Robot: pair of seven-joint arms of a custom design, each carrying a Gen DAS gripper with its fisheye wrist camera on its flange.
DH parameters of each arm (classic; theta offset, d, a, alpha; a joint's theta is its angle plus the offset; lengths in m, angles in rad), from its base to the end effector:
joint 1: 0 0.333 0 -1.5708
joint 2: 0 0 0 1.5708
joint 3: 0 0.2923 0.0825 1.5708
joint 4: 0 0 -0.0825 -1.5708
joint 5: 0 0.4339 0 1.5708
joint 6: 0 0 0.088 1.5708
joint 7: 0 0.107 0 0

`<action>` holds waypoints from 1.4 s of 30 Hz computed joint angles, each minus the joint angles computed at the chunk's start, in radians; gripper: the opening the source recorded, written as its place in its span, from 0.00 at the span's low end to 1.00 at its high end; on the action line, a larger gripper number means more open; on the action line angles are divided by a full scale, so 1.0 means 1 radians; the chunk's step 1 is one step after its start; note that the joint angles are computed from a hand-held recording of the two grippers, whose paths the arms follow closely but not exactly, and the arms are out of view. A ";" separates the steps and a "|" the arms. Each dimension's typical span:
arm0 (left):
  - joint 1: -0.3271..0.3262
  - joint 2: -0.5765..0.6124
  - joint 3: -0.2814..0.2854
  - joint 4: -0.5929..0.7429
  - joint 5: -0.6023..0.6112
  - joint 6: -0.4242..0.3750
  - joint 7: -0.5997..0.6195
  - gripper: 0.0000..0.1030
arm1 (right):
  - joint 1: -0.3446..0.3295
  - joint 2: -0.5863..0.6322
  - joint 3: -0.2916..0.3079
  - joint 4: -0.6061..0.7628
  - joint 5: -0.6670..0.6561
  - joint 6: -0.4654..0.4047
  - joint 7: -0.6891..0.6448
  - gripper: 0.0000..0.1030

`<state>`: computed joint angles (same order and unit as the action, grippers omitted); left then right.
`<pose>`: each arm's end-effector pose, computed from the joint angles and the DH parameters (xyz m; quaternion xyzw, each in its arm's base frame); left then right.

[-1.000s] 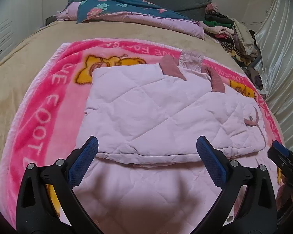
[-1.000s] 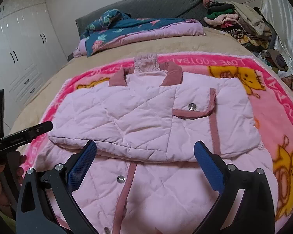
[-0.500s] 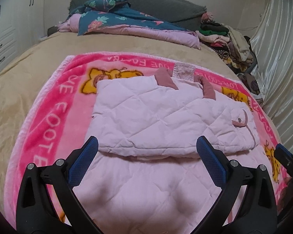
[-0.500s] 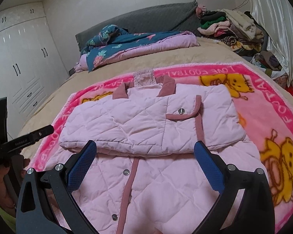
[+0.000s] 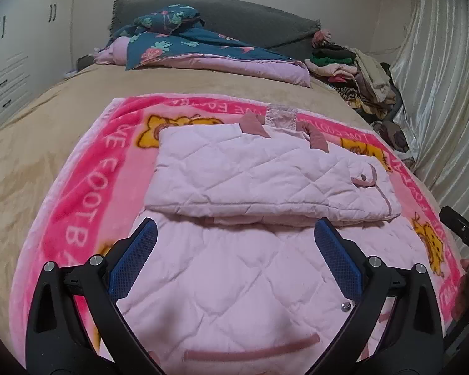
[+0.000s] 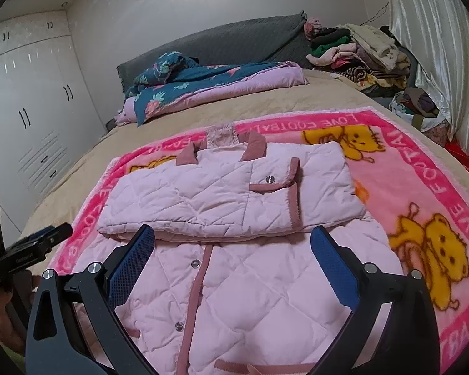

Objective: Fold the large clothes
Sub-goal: 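Move both tools back along the coat toward its ribbed hem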

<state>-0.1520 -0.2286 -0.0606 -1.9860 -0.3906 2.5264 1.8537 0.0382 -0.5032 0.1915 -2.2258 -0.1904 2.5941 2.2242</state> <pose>0.5802 -0.1244 0.6203 -0.5548 0.7292 -0.3660 0.1628 0.4962 0.1363 0.6373 -0.5403 0.7228 -0.2569 0.3460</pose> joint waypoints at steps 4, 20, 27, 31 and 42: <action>0.004 -0.052 0.004 -0.054 0.015 0.001 -0.024 0.92 | 0.002 -0.039 0.000 -0.019 0.001 -0.018 -0.007 0.96; -0.035 -0.247 0.062 -0.200 0.060 -0.016 -0.047 0.92 | -0.023 -0.234 0.033 -0.102 0.021 -0.077 -0.005 0.96; -0.044 -0.320 0.087 -0.236 0.079 -0.016 -0.060 0.92 | -0.021 -0.292 0.047 -0.115 0.031 -0.095 -0.018 0.96; -0.043 -0.352 0.096 -0.255 0.093 -0.014 -0.078 0.92 | -0.020 -0.325 0.051 -0.123 0.036 -0.111 -0.027 0.96; -0.051 -0.445 0.111 -0.313 0.134 -0.026 -0.104 0.92 | -0.011 -0.428 0.053 -0.167 0.068 -0.140 -0.058 0.96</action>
